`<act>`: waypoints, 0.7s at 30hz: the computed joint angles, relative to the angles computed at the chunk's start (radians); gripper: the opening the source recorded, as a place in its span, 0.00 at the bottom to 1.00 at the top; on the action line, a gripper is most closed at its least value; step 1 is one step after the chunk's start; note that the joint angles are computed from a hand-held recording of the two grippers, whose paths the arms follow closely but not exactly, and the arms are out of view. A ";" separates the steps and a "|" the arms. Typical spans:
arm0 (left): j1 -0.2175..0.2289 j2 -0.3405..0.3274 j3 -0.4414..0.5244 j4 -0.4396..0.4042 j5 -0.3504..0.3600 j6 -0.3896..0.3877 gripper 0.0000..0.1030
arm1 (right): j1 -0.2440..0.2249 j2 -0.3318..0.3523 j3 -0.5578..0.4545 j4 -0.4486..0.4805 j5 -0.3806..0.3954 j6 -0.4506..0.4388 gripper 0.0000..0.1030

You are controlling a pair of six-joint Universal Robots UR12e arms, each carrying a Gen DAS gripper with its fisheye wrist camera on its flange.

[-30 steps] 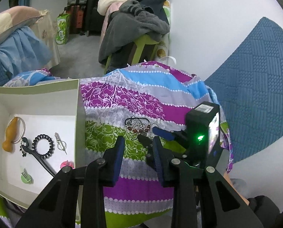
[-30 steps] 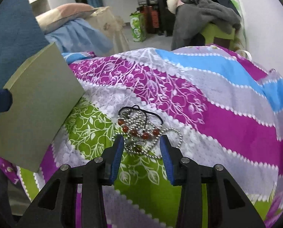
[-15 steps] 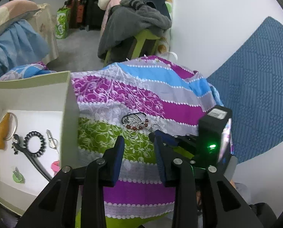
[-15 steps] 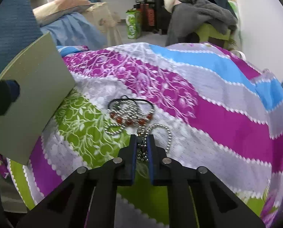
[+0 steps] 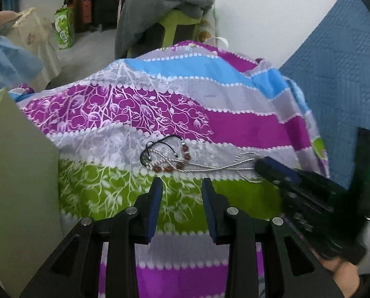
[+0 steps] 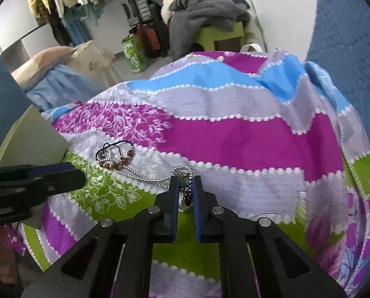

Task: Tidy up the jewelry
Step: 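Grasp the beaded chain necklace with the right tool while the left tool grasps its beads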

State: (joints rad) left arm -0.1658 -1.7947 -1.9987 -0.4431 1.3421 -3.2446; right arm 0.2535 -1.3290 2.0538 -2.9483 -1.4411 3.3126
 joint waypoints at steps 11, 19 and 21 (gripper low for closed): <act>-0.037 -0.060 0.048 0.012 0.065 0.113 0.29 | -0.016 0.003 0.004 -0.014 0.026 0.026 0.08; -0.042 -0.080 0.064 -0.007 0.067 0.179 0.28 | -0.023 0.004 0.005 -0.011 0.049 0.040 0.08; -0.044 -0.083 0.061 0.010 0.077 0.189 0.28 | -0.023 0.005 0.004 -0.011 0.052 0.040 0.08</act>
